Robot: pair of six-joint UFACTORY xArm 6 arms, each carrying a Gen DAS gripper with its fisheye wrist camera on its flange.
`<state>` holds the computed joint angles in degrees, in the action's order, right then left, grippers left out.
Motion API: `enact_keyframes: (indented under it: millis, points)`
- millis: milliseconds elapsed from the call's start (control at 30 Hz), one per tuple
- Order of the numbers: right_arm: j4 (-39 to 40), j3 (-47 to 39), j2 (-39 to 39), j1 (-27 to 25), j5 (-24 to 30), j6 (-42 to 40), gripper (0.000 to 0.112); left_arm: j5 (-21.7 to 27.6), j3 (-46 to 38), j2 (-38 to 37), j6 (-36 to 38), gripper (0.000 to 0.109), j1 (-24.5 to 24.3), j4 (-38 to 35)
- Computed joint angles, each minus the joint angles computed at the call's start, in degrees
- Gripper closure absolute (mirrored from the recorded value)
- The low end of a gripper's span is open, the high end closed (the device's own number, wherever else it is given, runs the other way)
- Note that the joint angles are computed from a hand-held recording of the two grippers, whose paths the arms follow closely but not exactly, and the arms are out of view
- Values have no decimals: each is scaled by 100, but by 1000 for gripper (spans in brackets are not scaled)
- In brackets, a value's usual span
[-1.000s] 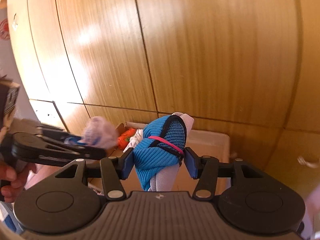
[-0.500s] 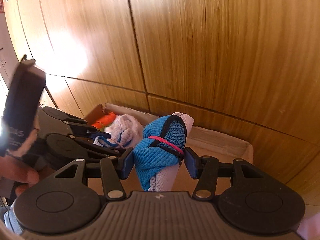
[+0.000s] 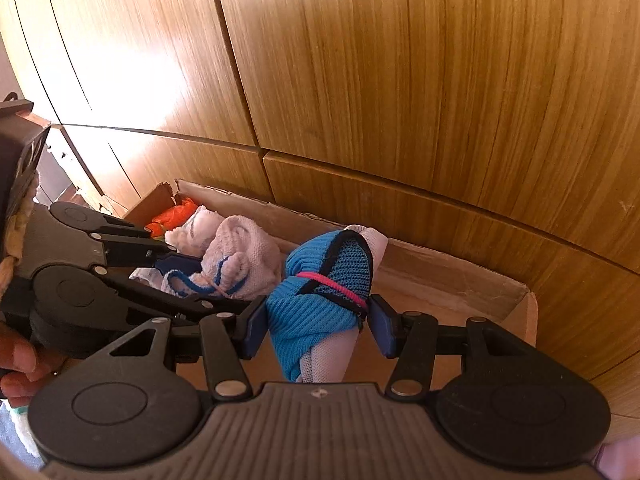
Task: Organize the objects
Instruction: 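Place both bundles in the box beside the rolls and open both tools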
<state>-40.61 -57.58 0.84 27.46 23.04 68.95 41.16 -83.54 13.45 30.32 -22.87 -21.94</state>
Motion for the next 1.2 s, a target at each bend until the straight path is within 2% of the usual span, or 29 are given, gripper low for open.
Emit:
enact_keyframes:
  millis: [100,200,433,567,833,1200]
  points:
    - [55,-32,5,-19,34,-76,63,-35,107,-85,12,46,49,-41]
    - [84,5,-23,-43,24,-122,63,166,-201,46,93,44,111,-213]
    - [300,-117,81,-17,67,-322,63,302,175,-481,460,40,331,-814]
    - [514,-393,255,121,424,-593,62,230,247,-565,496,39,342,-755]
    - [761,-700,465,217,704,-880,62,76,272,-515,362,38,333,-638]
    - [527,-815,191,415,1195,-649,55,54,701,-976,454,34,548,-555]
